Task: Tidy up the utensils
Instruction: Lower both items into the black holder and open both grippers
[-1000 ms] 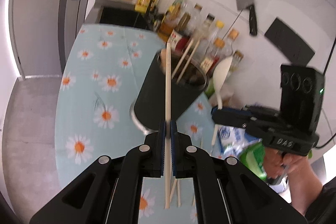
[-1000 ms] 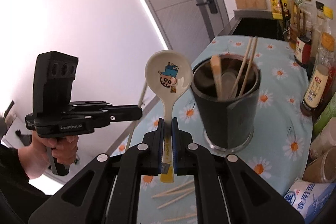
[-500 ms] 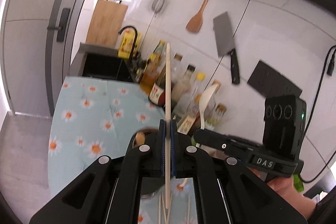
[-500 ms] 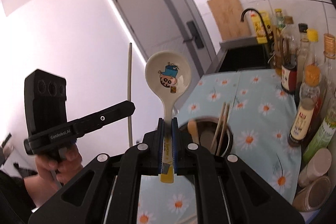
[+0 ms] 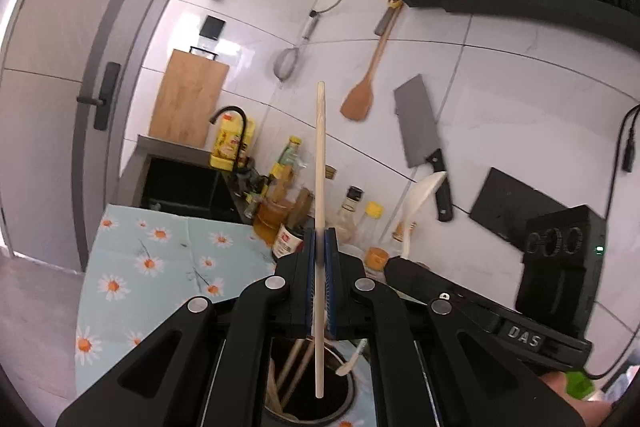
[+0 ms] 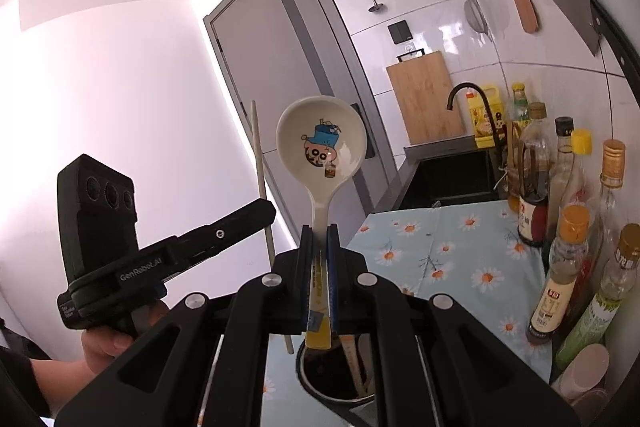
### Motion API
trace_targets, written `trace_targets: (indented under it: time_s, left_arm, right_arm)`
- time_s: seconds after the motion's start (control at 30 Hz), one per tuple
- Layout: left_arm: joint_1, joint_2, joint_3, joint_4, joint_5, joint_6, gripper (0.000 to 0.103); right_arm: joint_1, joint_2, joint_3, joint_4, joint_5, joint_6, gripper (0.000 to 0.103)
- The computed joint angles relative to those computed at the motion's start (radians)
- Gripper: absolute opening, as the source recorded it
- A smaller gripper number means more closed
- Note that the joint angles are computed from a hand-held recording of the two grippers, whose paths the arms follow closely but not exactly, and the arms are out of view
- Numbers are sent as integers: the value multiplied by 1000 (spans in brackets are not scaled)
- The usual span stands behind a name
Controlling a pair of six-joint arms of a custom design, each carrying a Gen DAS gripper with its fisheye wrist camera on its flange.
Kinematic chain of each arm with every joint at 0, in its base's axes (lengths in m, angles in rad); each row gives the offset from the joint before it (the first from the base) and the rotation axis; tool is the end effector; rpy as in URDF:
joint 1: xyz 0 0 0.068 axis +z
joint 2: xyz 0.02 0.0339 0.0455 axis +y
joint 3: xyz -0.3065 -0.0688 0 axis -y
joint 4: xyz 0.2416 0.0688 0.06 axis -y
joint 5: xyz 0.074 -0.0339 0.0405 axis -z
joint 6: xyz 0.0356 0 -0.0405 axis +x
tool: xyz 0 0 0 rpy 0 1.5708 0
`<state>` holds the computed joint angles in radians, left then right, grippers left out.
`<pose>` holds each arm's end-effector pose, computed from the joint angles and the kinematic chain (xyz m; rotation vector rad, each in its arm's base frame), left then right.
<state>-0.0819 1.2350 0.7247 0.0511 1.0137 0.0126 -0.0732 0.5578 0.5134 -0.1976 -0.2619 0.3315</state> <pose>0.2391 -0.0499 0.2961 0.7204 1.8070 -1.0600 0.1096 0.0012 0.2990 0.1813 1.8153 0.4201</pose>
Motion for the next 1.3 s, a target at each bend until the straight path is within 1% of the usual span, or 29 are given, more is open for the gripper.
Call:
trace_targets:
  time_s: [0.13, 0.17, 0.2, 0.27, 0.33, 0.4, 0.43, 0.47, 0.53, 0.63, 0.83, 0.9, 1.0, 1.07, 1.13, 1.3]
  left_arm:
    - [-10, 27, -45, 80, 7, -26, 4]
    - [-15, 34, -55, 93, 12, -18, 4]
    - [-17, 32, -63, 93, 1, -2, 4]
    - [-33, 30, -81, 91, -25, 33, 4]
    - [-44, 27, -104, 113, -48, 38, 4]
    - [-47, 27, -140, 163, -54, 34, 4]
    - [-50, 29, -151, 176, -63, 38, 4]
    - [-52, 32, -156, 169, -67, 49, 4]
    - [-53, 43, -158, 140, -65, 73, 4]
    - [-56, 49, -169, 114, -81, 115, 4]
    - [-35, 54, -188, 87, -77, 137, 4]
    - [-29, 52, -188, 62, -72, 160, 4]
    - [-17, 41, -197, 39, -74, 179, 5]
    - [-6, 40, -194, 17, -78, 186, 5]
    - [9, 40, -189, 0, -67, 190, 5]
    - [43, 20, -179, -49, -49, 214, 5]
  right_arm:
    - [86, 2, -58, 73, 151, -4, 8]
    - [92, 0, -75, 89, 162, 0, 8]
    - [86, 10, -87, 107, 162, -3, 8]
    - [103, 21, -105, 115, 194, -10, 8]
    - [116, 28, -123, 125, 207, -10, 8]
    - [131, 37, -144, 141, 226, -7, 8]
    - [126, 45, -156, 151, 212, 0, 8]
    - [117, 54, -164, 160, 197, 3, 8]
    - [124, 63, -187, 179, 201, 8, 8]
    - [167, 67, -211, 186, 252, 11, 8]
    - [200, 60, -233, 183, 283, 27, 8]
    - [220, 64, -236, 178, 294, 30, 8]
    - [232, 82, -234, 162, 280, 52, 14]
    - [234, 73, -238, 157, 279, 64, 20]
    - [246, 62, -232, 141, 287, 71, 20]
    - [315, 41, -205, 97, 357, 81, 20]
